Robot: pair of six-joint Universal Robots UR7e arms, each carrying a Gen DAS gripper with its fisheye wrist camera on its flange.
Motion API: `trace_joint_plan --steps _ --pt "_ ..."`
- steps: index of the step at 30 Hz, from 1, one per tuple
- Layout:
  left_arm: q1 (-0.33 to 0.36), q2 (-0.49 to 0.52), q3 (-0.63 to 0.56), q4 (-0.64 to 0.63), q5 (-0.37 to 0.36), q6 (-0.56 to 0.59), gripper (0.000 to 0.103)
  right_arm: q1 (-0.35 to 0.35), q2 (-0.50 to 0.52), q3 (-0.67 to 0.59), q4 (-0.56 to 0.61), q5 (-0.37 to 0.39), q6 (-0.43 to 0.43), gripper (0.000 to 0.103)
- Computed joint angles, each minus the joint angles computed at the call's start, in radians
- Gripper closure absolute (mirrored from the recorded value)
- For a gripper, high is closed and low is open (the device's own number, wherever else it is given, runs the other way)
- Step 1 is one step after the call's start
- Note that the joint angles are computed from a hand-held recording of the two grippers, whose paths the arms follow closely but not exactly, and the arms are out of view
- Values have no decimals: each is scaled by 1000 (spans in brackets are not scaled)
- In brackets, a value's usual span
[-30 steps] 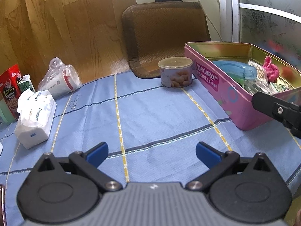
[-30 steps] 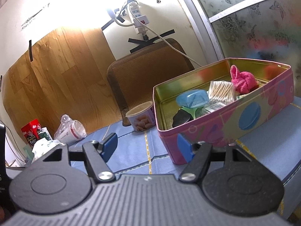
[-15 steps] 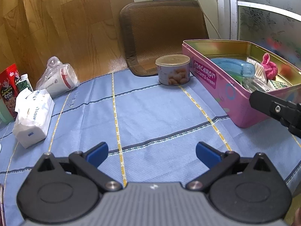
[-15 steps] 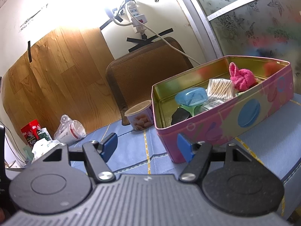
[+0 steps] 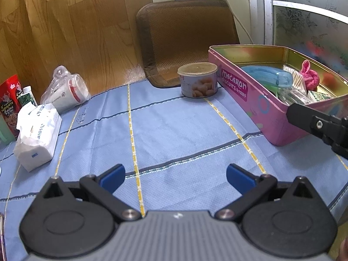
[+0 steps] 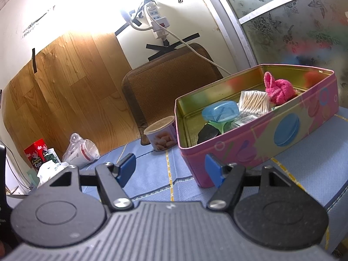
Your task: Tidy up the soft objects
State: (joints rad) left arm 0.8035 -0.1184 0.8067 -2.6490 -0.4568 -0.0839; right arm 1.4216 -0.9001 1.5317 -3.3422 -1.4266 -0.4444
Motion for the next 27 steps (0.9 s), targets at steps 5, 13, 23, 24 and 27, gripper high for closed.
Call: trace_joint_plan --steps 5,13,23,24,27 --pt "-2 1 6 -42 -1 24 0 0 -2 6 -10 1 0 30" --pt "-4 4 7 -75 7 38 0 3 -2 7 -11 -4 0 30" --pt "-7 4 15 -138 5 75 0 2 -2 7 -11 -2 -1 30" --pt "-8 4 15 -147 7 80 0 2 -2 7 -11 -2 -1 30" --pt "-11 12 8 -182 20 111 0 3 -1 7 -12 -2 -1 30"
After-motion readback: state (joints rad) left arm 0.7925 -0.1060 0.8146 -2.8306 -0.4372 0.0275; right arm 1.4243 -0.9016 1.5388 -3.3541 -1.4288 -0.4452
